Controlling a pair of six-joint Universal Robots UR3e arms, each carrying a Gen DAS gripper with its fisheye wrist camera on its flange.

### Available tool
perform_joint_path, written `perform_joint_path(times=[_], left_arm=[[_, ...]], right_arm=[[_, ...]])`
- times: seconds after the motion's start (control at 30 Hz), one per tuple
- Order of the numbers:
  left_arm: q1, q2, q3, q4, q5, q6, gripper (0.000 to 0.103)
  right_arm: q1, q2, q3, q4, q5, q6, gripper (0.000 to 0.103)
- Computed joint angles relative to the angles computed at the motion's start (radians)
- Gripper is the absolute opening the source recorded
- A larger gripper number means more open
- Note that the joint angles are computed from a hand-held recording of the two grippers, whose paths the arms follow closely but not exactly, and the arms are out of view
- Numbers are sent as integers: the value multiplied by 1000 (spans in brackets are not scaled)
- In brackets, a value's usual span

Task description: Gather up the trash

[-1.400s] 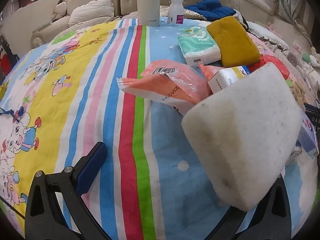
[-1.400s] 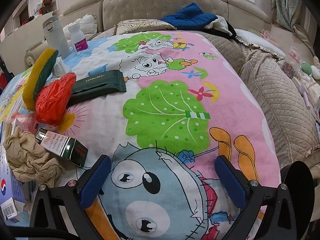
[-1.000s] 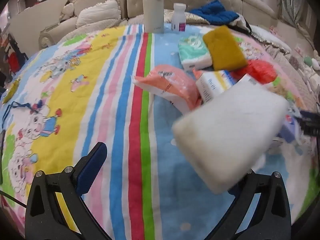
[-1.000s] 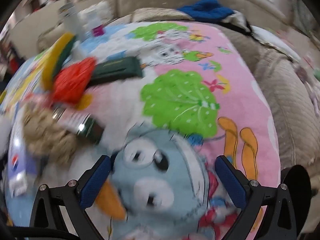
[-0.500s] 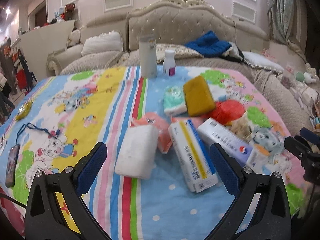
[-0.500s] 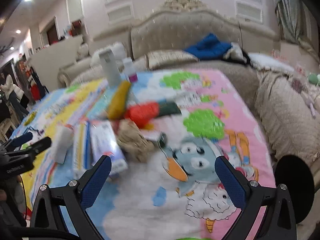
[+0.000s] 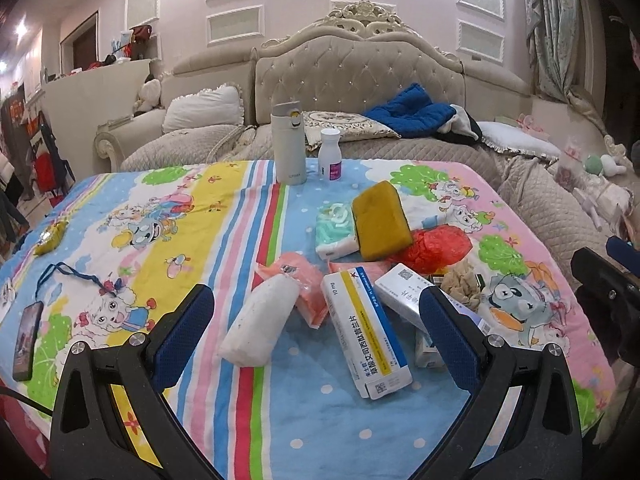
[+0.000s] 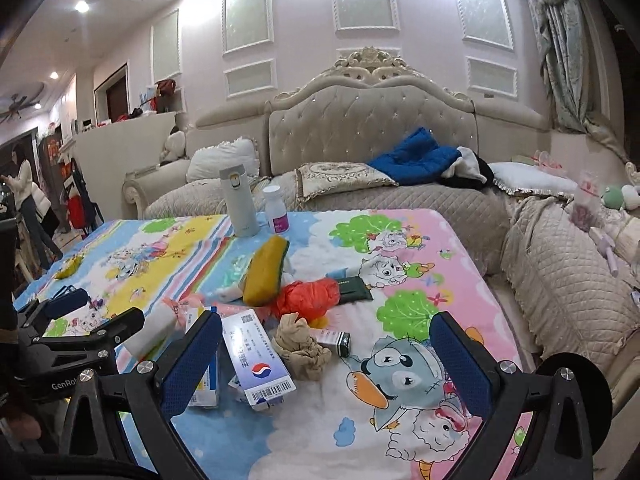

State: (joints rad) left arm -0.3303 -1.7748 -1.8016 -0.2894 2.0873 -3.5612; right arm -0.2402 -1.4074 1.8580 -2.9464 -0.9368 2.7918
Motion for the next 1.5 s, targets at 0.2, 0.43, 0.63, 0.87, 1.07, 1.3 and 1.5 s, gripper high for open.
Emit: perform_joint_path(times=[0.2,0.43,0.63,0.87,1.07,1.3,1.5], left_arm=[[0,-8,9,-3,-3,-2,102],[-2,-18,14,0,-2,-9,102],[-7,-33,23,6,-5,-12,102],[-12,-43,41,3,-20,-23,102],[-9,-44,49,-3,-34,-25,102],[0,-47,52,-17,-50,-37,102],[3,-44,56,-21,-54,-44,102]], right_arm=[[4,10,-10,6,-17,2,103],[10,18,-20,8,-34,11,103],[9,29,-32,6,-35,24,103],[11,36,-49,19,-51,26,103],[6,41,-57,21,-51,27,103],[6,51,-70,36,-55,21,103],[6,51,-68,34,-56,22,103]])
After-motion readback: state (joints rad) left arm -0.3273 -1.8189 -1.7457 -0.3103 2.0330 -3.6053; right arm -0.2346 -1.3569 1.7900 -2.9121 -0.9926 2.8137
